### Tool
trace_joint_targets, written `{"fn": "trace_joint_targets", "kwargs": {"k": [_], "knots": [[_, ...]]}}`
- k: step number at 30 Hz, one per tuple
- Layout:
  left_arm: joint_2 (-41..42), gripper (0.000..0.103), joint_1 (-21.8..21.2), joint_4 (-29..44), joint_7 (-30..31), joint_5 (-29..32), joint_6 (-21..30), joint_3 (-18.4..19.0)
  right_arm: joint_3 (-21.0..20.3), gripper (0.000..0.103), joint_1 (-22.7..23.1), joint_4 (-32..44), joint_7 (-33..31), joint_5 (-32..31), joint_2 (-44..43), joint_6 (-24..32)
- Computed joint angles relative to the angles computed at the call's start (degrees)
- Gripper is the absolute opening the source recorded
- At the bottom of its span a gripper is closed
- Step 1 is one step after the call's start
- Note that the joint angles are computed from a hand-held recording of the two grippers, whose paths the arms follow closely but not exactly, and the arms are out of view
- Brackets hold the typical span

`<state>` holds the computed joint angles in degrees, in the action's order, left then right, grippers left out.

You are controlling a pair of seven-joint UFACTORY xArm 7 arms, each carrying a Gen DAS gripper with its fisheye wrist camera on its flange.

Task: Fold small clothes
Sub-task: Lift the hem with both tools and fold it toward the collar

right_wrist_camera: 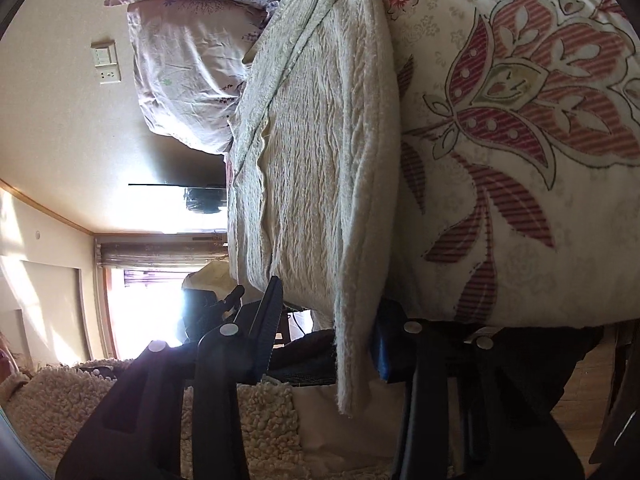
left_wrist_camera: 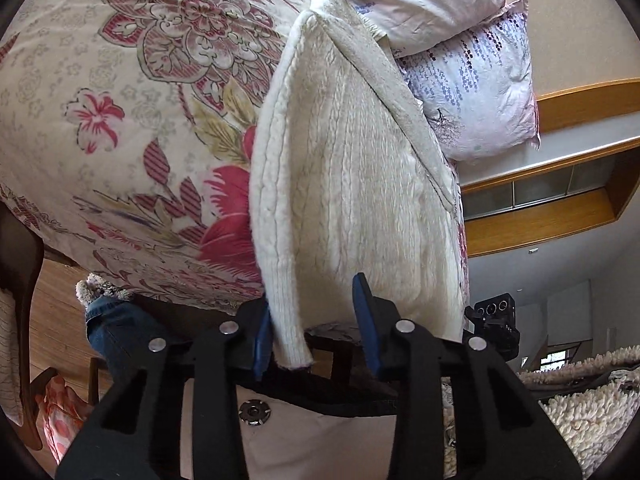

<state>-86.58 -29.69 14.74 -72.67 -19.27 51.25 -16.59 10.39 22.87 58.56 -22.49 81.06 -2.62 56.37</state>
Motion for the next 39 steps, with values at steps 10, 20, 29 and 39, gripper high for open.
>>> {"fn": "trace_joint_targets", "kwargs": {"k": [10,20,29,39], "knots": [[0.28,0.008,0.31,0.34,1.12,0.22,-0.93,0.92,0.38,0.03,0.6,0.15,1.66,-3.06,-0.68,0.37],[2.92,0.006,5.0,1.94,8.33,3.69,-10.71,4.88,-0.47,0.006,0.77,2.01,-5.53,2.41,-2.18,-4.74],[11.8,0.006,10.42,3.98,16.19,5.92,-22.87,10.21,0.49,0.006,0.41,10.73,-12.07,12.15,3.43,-14.53],[26.38,0.006,11.21,8.14,24.56,5.49,-35.67,16.06,3.46,0.006,0.0,23.41,-14.73,15.8,13.52,-22.16]]}}
